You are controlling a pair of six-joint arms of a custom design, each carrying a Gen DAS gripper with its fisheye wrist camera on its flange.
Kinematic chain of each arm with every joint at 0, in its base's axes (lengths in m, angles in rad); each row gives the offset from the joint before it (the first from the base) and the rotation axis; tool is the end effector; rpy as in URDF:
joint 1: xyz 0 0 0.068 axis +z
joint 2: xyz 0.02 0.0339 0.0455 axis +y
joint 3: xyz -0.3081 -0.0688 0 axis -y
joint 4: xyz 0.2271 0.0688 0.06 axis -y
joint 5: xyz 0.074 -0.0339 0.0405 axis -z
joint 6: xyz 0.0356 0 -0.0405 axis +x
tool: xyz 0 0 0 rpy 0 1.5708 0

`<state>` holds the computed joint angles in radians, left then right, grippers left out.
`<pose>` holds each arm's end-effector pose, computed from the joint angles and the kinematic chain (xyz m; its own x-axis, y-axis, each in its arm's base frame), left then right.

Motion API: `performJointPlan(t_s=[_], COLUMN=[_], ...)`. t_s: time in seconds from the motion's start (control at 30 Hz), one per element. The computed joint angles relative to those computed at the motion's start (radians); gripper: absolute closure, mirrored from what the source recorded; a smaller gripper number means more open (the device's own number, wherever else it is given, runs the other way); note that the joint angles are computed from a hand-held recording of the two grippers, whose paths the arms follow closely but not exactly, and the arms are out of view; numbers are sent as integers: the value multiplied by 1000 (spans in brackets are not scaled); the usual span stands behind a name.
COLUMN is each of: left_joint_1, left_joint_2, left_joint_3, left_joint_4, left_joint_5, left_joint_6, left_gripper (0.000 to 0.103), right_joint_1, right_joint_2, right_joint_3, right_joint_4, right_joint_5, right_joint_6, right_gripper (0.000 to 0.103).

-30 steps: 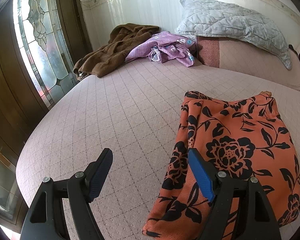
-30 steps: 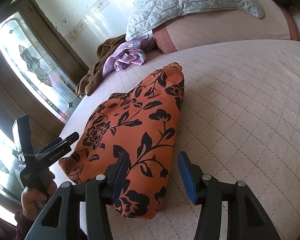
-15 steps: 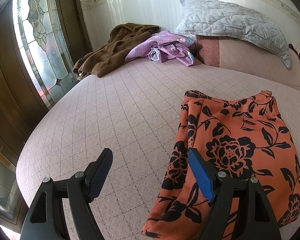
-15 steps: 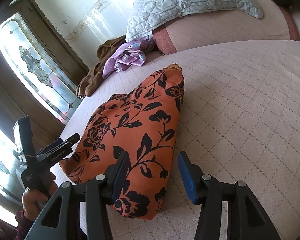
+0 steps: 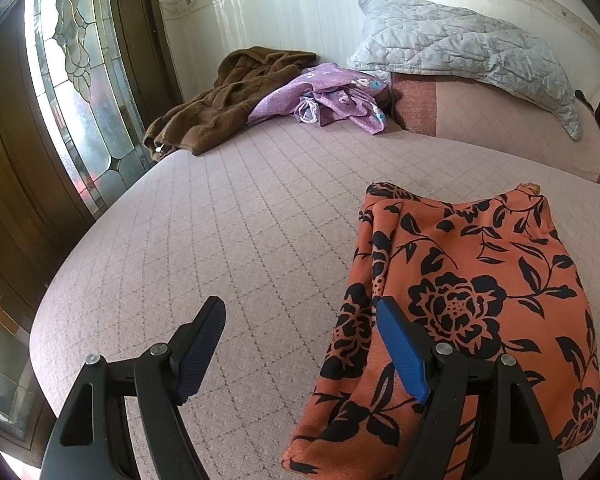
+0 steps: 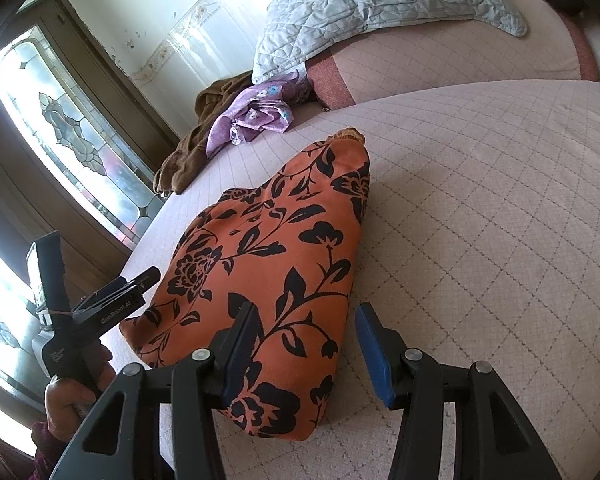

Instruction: Fold small clothes

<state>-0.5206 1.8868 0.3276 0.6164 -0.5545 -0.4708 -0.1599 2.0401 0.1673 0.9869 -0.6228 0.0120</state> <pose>0.2172 -0.1029 0.0956 -0.6957 -0.0456 -0.7169 -0.1807 0.9770 0.1132 0.2148 -0.0136 0.0739 -0.7674 0.1336 -0.6271 -0.2258 0.8591 0.4593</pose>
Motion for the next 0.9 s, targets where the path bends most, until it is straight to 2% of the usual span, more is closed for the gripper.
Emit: performJointPlan(t_s=[0.1,0.13,0.17,0.23,0.3,0.47,0.57,0.67,0.73,0.9], left_joint_1=[47,91,128,197,260,336,383,404,424,438], left_joint_2=[-35,-52,-60,-59,-42,28,91,132,175,211], left_joint_3=[-15,-24,-28,-33,-34,3,33,69,105,130], left_joint_4=[16,24,27,32,44,25,27,-5,-30,-13], left_joint_5=[125,225,308,455,564,697,837,897,979,1037], left_joint_6=[52,88,113,145,160,154,142,122,118,84], left_gripper=[23,21,18,18,17,17,17,17,17,16], right_joint_1=[-6,-12,-20,-49,-76,-113,-134,-146,-137,-81], right_joint_2=[-1,-4,-6,3,17,91,151,197,220,281], right_joint_3=[2,7,17,37,71,182,248,301,339,401], right_joint_4=[-5,-18,-38,-62,-105,-241,-308,-361,-417,-438], right_joint_5=[-19,-38,-58,-121,-186,-278,-329,-370,-377,-351], right_joint_6=[-2,-4,-5,19,45,93,124,144,139,167], right_gripper=[49,49,47,33,31,28,27,27,27,27])
